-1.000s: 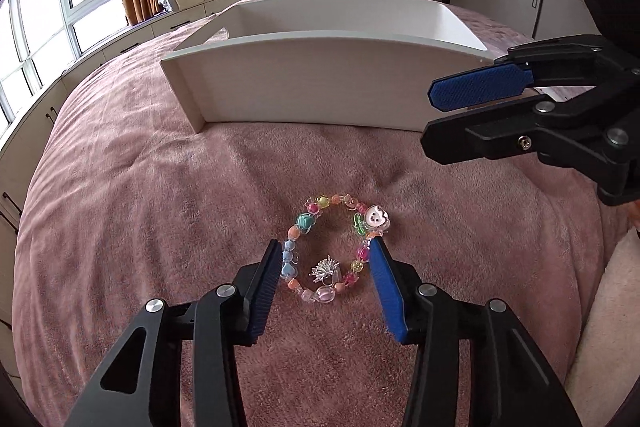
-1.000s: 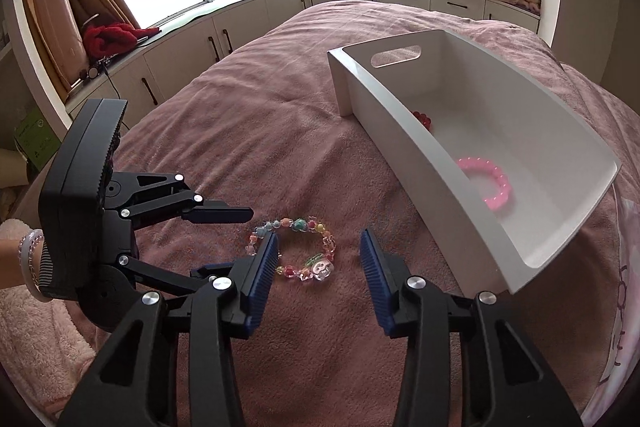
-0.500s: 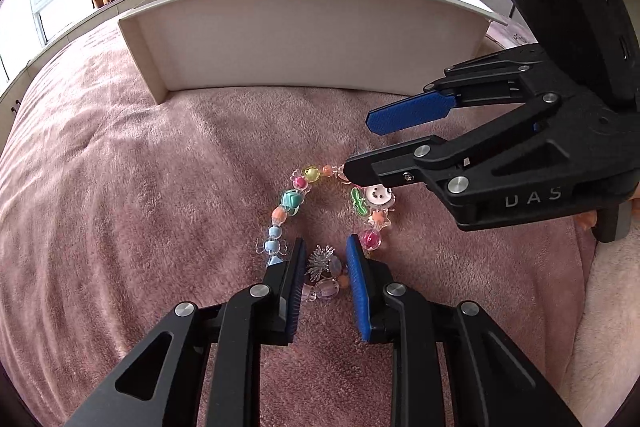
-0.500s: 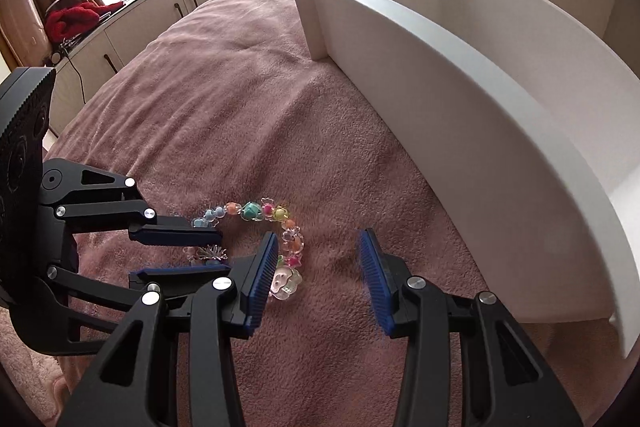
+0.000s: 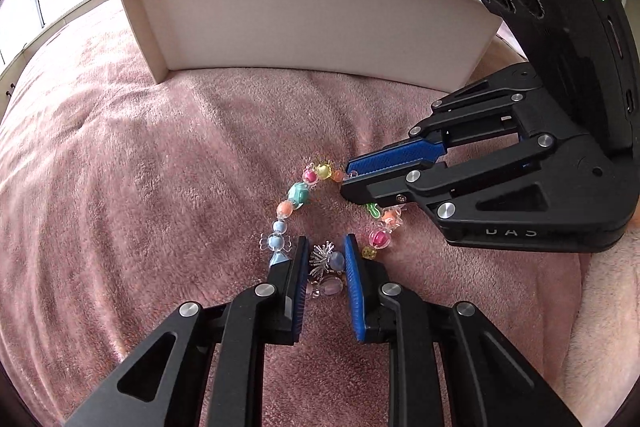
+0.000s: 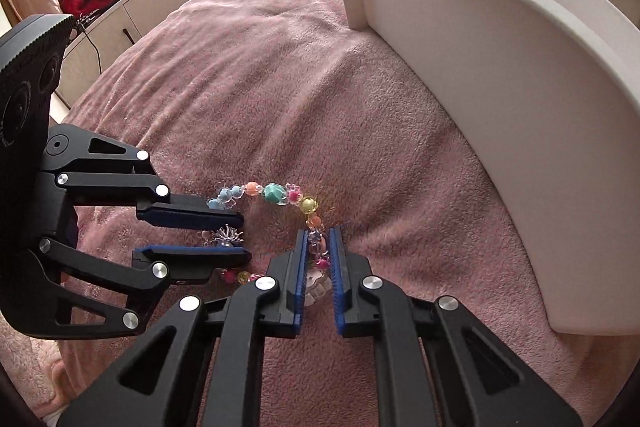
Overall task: Organize jewelry
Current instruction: 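Grasp the charm bracelet with the right tool while the left tool pinches a charm, then lift the charm bracelet in the right tool over the box while the left tool follows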
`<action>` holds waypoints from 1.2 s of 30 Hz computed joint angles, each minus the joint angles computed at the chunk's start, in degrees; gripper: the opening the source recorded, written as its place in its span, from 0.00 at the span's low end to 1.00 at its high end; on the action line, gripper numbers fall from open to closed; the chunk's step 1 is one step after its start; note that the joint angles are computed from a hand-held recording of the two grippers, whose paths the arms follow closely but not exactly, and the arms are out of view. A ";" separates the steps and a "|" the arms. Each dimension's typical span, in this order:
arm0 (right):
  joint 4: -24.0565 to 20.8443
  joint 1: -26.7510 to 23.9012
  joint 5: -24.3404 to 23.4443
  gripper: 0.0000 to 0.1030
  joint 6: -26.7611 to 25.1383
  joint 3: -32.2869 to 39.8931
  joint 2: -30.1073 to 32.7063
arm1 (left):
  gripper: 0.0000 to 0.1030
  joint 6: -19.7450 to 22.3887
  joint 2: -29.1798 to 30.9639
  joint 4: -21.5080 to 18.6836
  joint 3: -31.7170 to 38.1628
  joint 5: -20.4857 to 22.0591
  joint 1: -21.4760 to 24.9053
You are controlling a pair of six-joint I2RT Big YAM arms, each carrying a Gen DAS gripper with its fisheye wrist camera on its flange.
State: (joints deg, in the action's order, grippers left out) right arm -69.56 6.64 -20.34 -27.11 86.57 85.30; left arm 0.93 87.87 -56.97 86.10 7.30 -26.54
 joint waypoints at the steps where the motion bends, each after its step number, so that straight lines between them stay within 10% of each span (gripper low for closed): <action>1: 0.13 -0.07 -0.24 0.10 -0.02 -0.13 -0.12 | 0.22 -0.12 -0.33 0.15 -0.34 0.03 0.05; 36: -1.94 -4.49 -9.57 0.10 -0.28 8.97 -8.36 | 0.22 -1.18 -13.45 -4.13 2.35 -7.46 -1.64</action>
